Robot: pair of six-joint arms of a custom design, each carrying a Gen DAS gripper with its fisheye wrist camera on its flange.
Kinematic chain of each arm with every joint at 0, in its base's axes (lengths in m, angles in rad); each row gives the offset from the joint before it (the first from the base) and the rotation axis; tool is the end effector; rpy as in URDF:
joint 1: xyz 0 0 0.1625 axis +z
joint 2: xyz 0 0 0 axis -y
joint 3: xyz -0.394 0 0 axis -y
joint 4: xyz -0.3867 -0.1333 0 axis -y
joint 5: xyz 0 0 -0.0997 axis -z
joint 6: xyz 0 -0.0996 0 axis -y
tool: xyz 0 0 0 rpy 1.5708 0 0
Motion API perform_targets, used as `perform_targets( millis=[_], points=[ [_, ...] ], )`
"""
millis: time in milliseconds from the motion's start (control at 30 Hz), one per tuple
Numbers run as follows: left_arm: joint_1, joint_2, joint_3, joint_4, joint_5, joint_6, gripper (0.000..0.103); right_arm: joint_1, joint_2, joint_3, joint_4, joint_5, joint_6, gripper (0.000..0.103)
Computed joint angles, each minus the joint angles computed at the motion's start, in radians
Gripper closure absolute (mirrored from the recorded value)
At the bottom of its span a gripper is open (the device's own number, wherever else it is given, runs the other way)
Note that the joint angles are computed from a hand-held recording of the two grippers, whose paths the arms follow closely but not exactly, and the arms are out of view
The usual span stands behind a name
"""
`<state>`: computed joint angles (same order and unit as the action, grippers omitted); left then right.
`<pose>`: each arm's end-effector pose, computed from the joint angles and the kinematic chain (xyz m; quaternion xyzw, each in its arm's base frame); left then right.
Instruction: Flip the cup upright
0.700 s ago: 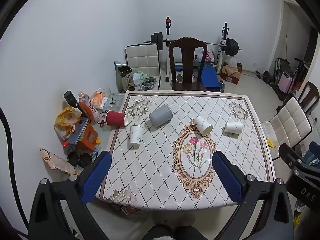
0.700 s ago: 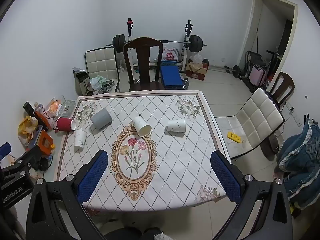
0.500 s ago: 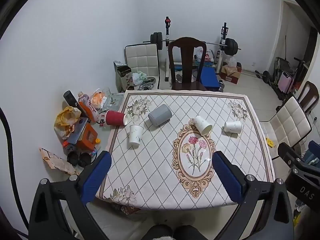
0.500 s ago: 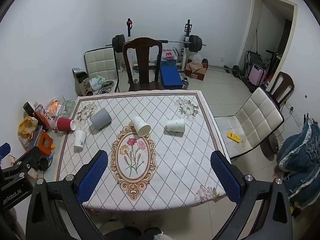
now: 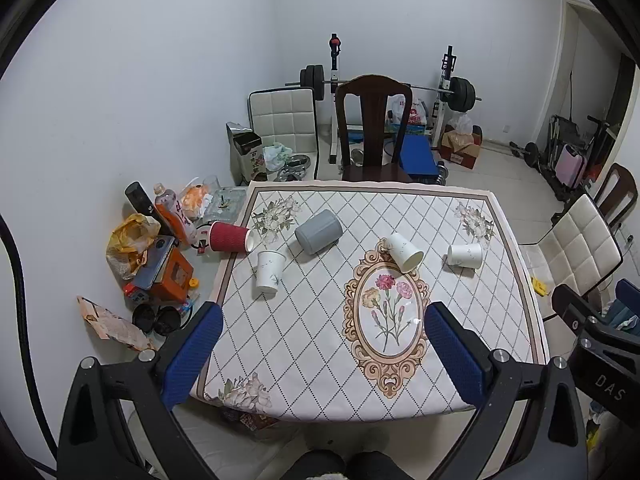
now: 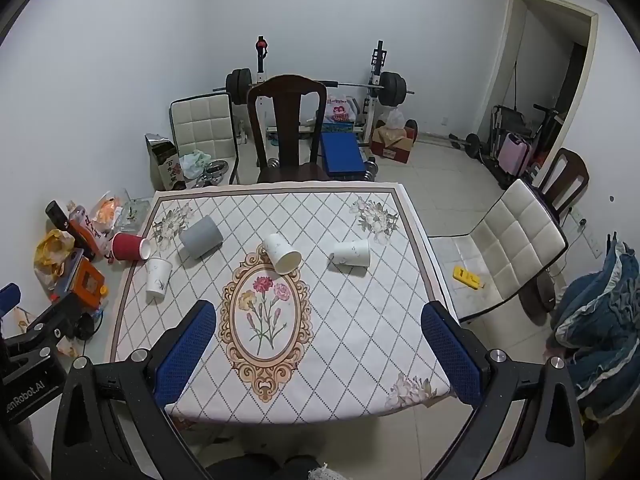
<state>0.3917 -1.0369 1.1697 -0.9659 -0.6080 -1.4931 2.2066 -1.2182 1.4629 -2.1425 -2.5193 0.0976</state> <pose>-0.4903 -0.4352 0.3413 0.0356 0.8427 -0.3457 0.4112 0.4129 -0.4712 0.4156 0.1617 -0.8659 0.2967 0.3687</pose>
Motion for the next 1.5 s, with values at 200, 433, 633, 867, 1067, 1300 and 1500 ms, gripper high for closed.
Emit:
perform_targets(
  millis=[200, 433, 633, 867, 1067, 1300, 1500],
  points=[
    [-0.001, -0.003, 0.01, -0.004, -0.001, -0.002, 0.0, -0.001, 0.02, -0.022, -0.005, -0.001, -0.024, 0.0],
    [0.006, 0.006, -0.01, 0.0, 0.001, 0.009, 0.0, 0.003, 0.03, -0.035, -0.002, -0.003, -0.027, 0.0],
    [0.015, 0.014, -0.03, -0.005, 0.002, 0.028, 0.0, 0.002, 0.029, -0.03, -0.008, -0.004, -0.027, 0.0],
    [0.016, 0.019, -0.037, 0.001, 0.007, 0.025, 0.0, 0.002, 0.033, -0.035, -0.006, -0.004, -0.027, 0.0],
    [0.022, 0.03, -0.056, 0.003, 0.014, 0.033, 0.0, 0.001, 0.04, -0.049, 0.006, -0.003, -0.021, 0.0],
    [0.022, 0.029, -0.054, 0.001, 0.015, 0.03, 0.0, -0.002, 0.051, -0.065, 0.013, 0.001, -0.019, 0.0],
    [0.022, 0.03, -0.053, 0.001, 0.014, 0.031, 0.0, -0.002, 0.053, -0.067, 0.01, 0.0, -0.022, 0.0]
  ],
)
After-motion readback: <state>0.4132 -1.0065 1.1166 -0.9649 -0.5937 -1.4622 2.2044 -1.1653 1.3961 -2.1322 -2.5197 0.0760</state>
